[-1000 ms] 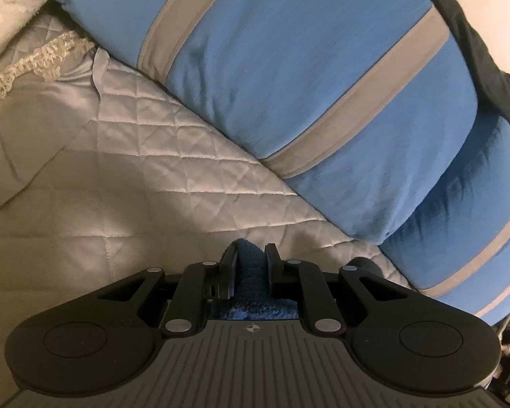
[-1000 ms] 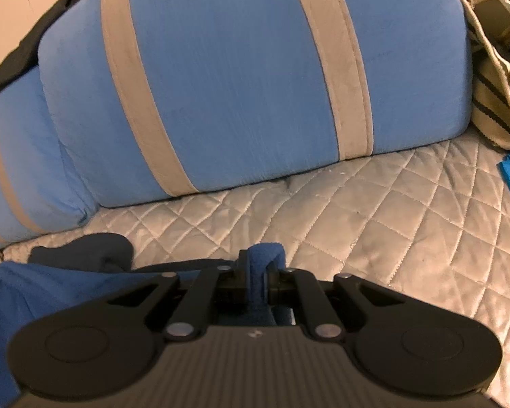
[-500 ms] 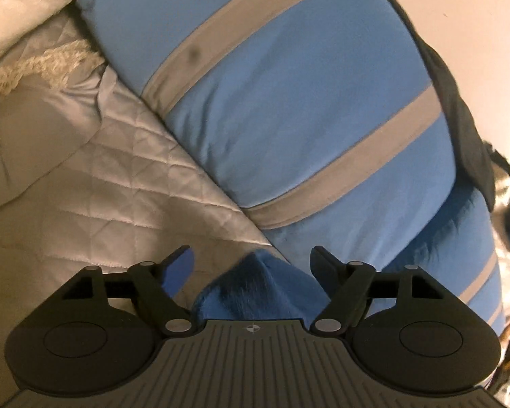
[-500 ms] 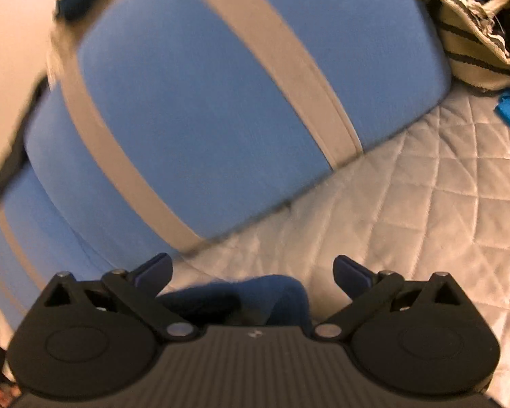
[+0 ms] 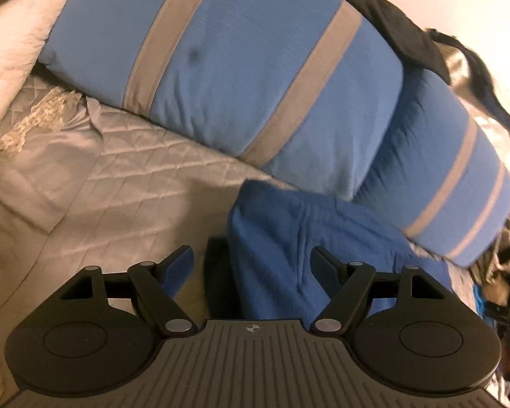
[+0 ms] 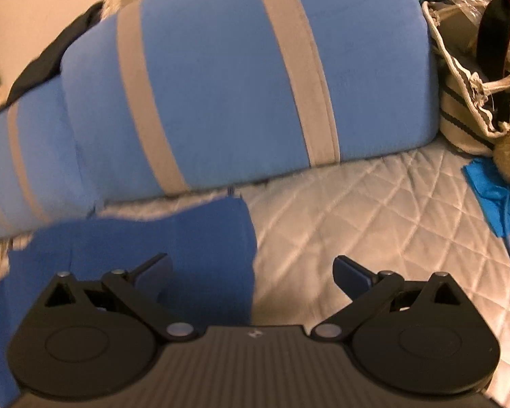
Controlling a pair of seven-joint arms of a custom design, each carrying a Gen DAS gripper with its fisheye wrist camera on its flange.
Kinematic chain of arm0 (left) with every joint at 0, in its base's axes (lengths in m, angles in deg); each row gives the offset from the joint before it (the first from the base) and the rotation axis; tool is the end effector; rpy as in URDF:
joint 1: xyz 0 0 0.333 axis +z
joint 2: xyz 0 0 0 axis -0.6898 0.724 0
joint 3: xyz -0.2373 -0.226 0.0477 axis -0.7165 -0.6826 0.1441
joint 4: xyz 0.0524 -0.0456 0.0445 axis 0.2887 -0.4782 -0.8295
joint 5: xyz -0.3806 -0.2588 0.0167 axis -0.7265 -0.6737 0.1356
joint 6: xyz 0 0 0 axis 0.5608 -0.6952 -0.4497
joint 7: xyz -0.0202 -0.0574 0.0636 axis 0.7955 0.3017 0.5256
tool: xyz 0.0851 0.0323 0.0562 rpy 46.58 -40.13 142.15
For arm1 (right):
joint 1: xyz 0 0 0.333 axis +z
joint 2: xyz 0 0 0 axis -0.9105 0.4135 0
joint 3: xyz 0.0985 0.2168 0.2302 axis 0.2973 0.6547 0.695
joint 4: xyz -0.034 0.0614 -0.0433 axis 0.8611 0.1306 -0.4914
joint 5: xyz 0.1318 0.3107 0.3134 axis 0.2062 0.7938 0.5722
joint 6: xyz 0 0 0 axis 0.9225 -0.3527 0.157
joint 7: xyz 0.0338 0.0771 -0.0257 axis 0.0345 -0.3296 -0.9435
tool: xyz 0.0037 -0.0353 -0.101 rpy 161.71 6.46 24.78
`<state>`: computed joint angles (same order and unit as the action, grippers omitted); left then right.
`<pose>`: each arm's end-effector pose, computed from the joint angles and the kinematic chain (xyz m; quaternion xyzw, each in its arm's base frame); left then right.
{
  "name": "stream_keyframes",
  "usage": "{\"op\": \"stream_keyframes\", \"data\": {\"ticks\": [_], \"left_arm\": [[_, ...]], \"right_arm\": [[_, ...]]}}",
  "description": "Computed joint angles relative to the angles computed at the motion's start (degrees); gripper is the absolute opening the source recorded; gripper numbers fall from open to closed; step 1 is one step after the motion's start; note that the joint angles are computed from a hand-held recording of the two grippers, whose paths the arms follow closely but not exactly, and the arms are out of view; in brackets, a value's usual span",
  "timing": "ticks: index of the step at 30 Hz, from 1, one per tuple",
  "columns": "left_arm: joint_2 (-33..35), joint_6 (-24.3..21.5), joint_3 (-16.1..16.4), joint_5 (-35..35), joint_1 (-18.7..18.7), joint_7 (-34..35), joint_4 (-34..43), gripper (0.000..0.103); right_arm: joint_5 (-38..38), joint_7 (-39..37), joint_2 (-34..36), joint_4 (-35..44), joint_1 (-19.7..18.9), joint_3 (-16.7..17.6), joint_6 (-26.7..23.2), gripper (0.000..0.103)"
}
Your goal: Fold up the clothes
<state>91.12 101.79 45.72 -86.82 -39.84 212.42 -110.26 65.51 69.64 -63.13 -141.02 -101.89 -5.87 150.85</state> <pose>0.6930 -0.0731 0.4429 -0.5527 0.7200 -0.4174 0.0428 0.4949 -0.0251 0.3842 -0.4126 0.8061 -0.2697 0.3276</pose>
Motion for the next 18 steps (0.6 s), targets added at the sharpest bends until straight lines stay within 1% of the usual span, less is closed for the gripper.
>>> {"op": "stream_keyframes", "data": {"ticks": [2,4,5,7,9,12,15,18], "left_arm": [[-1.89,-2.78,0.58,-0.83,0.98,1.52,-1.94,0.075],[-3.64,-6.0,1.7,-1.43,1.59,2.74,-3.7,0.075],[-4.19,-7.73,2.31,-2.16,1.85,3.77,-4.28,0.075],[-5.36,-11.8,3.67,-3.73,2.51,5.88,-5.59,0.075],[-6.53,-13.79,4.85,-4.77,2.81,6.83,-7.16,0.075],[-8.38,-15.69,6.33,-5.07,2.96,9.22,-9.61,0.075],[-9.97,-17.72,7.48,-4.68,2.84,13.32,-11.72,0.074],[-11.51,-21.25,8.4,-4.12,2.63,19.1,-13.75,0.074]], "right_arm": [[-0.17,-0.77,-1.97,-2.17,5.81,-5.4,-1.22,0.103],[-0.34,-1.87,-2.48,-4.09,14.84,-14.22,-0.78,0.103],[-0.09,-2.42,-2.87,-4.95,18.67,-17.8,-0.51,0.103],[0.48,-3.81,-4.11,-6.7,24.74,-23.65,-0.15,0.102],[1.1,-5.07,-6.18,-8.57,26.91,-25.42,-0.47,0.102],[1.32,-5.9,-10.05,-10.93,25.34,-23.12,-2.46,0.102],[0.27,-6.15,-13.91,-13.24,25.42,-22.82,-4.4,0.103],[-1.02,-5.04,-17.21,-15.17,25.1,-22.02,-6.18,0.102]]}}
